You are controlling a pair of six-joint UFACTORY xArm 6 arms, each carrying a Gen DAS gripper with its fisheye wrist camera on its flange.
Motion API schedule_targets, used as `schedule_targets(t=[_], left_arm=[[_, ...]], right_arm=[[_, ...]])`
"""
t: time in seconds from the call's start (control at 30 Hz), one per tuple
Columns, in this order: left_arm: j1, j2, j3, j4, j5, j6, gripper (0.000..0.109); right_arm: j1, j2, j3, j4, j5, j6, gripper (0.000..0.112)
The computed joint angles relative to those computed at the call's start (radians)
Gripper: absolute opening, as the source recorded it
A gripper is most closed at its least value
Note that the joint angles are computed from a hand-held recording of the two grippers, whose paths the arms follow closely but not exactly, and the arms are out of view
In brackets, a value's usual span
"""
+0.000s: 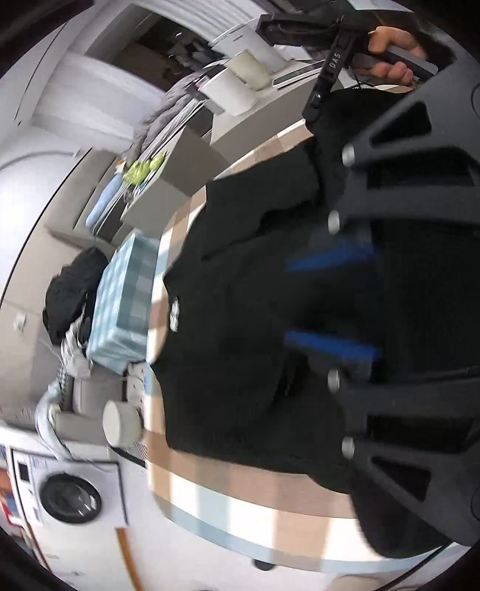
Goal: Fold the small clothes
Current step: 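Grasp the opposite side and sleeve of the shirt with the left tool, then lift and fold the sleeve side over the shirt's center, open the left tool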
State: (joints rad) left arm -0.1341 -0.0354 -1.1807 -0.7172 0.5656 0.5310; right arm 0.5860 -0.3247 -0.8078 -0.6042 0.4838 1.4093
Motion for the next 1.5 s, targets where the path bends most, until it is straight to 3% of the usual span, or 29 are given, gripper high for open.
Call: schedule_targets(t=[0.07, 0.27, 0.37, 0.47, 0.63, 0.7, 0.73, 0.77, 0.93, 1.0, 1.27, 1.5], left_arm=[[0.021, -0.033, 0.049, 0.004, -0.027, -0.026, 0.048], [0.1, -0.119, 0.177, 0.064, -0.101, -0.09, 0.051], [0.138, -0.109, 0.178, 0.018, -0.068, -0.041, 0.051], [0.112, -0.016, 0.098, 0.009, -0.042, -0.072, 0.051], [0.054, 0.209, -0.119, 0.159, -0.004, -0.265, 0.051], [0.038, 0.286, -0.193, 0.252, 0.001, -0.375, 0.029], [0.034, 0.311, -0.214, 0.274, -0.002, -0.406, 0.008], [0.032, 0.329, -0.229, 0.293, -0.01, -0.423, 0.003], [0.054, 0.309, -0.206, 0.387, -0.185, -0.513, 0.002], [0.081, 0.302, -0.216, 0.424, -0.212, -0.559, 0.002], [0.212, 0.293, -0.269, 0.66, -0.253, -0.796, 0.002], [0.263, 0.278, -0.269, 0.689, -0.259, -0.783, 0.002]], right_arm=[[-0.002, -0.002, 0.003, 0.004, 0.004, -0.005, 0.055], [-0.011, 0.012, 0.003, 0.021, -0.022, -0.032, 0.055], [-0.013, 0.028, -0.006, 0.037, -0.035, -0.057, 0.055], [-0.01, 0.038, -0.011, 0.048, -0.043, -0.071, 0.055], [-0.006, 0.028, 0.002, 0.05, -0.051, -0.053, 0.055], [-0.008, 0.023, 0.01, 0.055, -0.053, -0.053, 0.056], [-0.009, 0.02, 0.014, 0.057, -0.053, -0.053, 0.056], [-0.011, 0.016, 0.02, 0.058, -0.054, -0.054, 0.056], [-0.026, -0.013, 0.056, 0.061, -0.056, -0.041, 0.056], [-0.032, -0.02, 0.066, 0.062, -0.059, -0.036, 0.055], [-0.045, -0.016, 0.074, 0.076, -0.082, -0.044, 0.056], [-0.034, -0.022, 0.07, 0.062, -0.066, -0.029, 0.056]])
